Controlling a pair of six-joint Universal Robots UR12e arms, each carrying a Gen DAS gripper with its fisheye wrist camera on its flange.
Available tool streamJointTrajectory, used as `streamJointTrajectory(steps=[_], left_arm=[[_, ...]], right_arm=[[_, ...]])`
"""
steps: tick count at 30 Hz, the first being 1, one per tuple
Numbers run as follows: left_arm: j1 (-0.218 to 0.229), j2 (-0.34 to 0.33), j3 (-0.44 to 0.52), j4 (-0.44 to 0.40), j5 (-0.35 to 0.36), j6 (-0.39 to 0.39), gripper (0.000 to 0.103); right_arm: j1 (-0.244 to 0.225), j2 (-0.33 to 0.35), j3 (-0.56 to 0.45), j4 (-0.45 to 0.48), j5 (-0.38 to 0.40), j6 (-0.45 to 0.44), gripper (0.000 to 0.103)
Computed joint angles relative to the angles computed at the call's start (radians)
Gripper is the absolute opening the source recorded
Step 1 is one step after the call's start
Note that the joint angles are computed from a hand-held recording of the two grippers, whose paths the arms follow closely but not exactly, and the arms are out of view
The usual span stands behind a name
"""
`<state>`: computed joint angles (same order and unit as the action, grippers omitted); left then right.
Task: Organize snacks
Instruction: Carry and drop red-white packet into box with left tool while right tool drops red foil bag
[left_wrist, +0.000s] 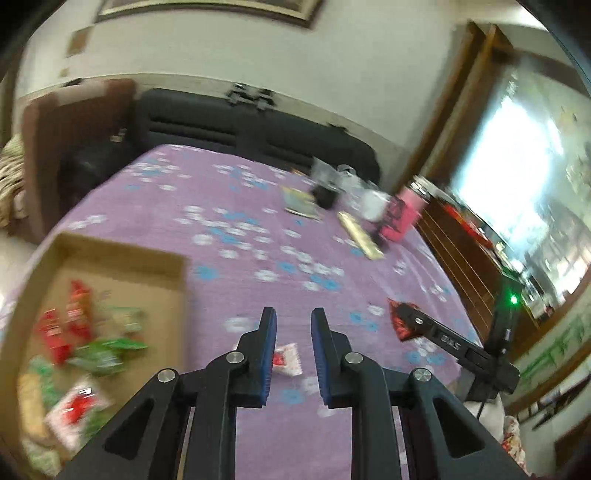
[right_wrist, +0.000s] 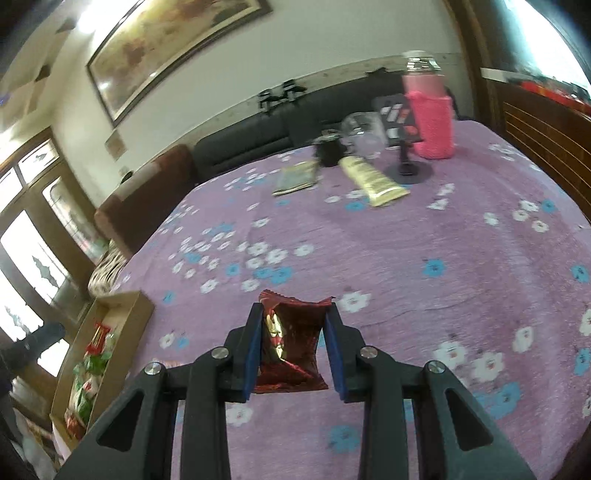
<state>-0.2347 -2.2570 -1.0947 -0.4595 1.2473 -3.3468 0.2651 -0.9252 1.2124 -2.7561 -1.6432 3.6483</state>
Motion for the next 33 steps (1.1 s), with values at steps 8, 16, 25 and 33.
streamJointTrajectory(steps=[8, 16, 25, 33], left_arm=[[-0.008, -0.055, 0.075, -0.169, -0.016, 0.089, 0.062], [-0.043, -0.255, 0.441, -0.567, 0.011, 0.269, 0.062], [-0.046, -0.161, 0.294, -0.584, -0.064, 0.337, 0.064], [-0.099, -0.130, 0.207, -0.488, 0.149, 0.518, 0.043]], right_arm=[[0.019, -0.005, -0.003, 0.049, 0.049, -0.004, 0.030], [0.015, -0.036, 0.041, 0.036, 0.112, 0.031, 0.031], [0.002, -0.043, 0.059, 0.028, 0.162, 0.037, 0.031], [0.002, -0.059, 0.088, 0.016, 0.182, 0.045, 0.031]])
